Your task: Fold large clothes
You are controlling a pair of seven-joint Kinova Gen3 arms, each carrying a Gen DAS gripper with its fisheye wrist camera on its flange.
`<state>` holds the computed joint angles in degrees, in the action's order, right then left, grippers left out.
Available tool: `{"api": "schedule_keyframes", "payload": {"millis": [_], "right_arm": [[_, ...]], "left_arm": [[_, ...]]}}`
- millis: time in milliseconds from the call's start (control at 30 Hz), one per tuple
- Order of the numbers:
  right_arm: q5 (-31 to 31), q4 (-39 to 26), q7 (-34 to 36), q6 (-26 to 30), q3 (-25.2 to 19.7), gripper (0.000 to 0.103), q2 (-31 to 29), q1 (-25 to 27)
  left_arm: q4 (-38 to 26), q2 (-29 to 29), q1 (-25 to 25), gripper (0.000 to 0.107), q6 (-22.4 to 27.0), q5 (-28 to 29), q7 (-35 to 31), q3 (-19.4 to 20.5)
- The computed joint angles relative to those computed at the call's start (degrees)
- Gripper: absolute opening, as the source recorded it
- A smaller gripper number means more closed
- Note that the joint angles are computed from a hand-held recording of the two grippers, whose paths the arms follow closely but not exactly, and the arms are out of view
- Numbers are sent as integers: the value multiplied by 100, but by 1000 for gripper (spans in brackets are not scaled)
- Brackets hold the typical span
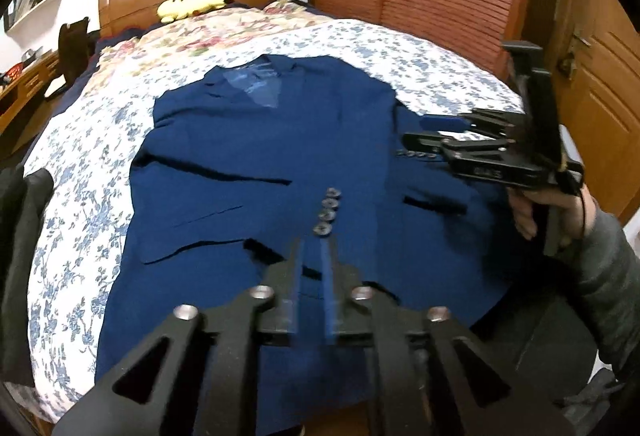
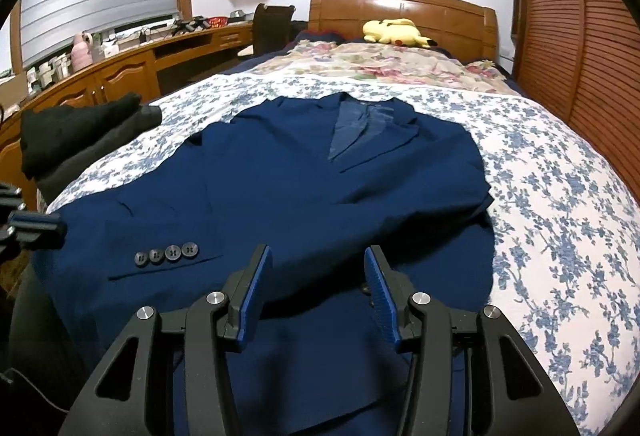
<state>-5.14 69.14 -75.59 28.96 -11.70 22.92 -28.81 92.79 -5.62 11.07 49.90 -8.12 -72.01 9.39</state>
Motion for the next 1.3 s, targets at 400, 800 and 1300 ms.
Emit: {"api": "schedule_keyframes", "payload": {"millis": [400,800,1300], "right_arm": [[-218,-371,520,451,-229,50,267,-30],[-923,-1370,1409,1618,-403,49,730,-140],[-125,-2213,1099,2480,127,4,1051,-705]], "left_arm": [[258,100,-139,35,35,-457,414,-68],[673,-118,-395,37,-84,-149,375,-267],[972,-414,-548,38,-578,431,-147,-354]]}}
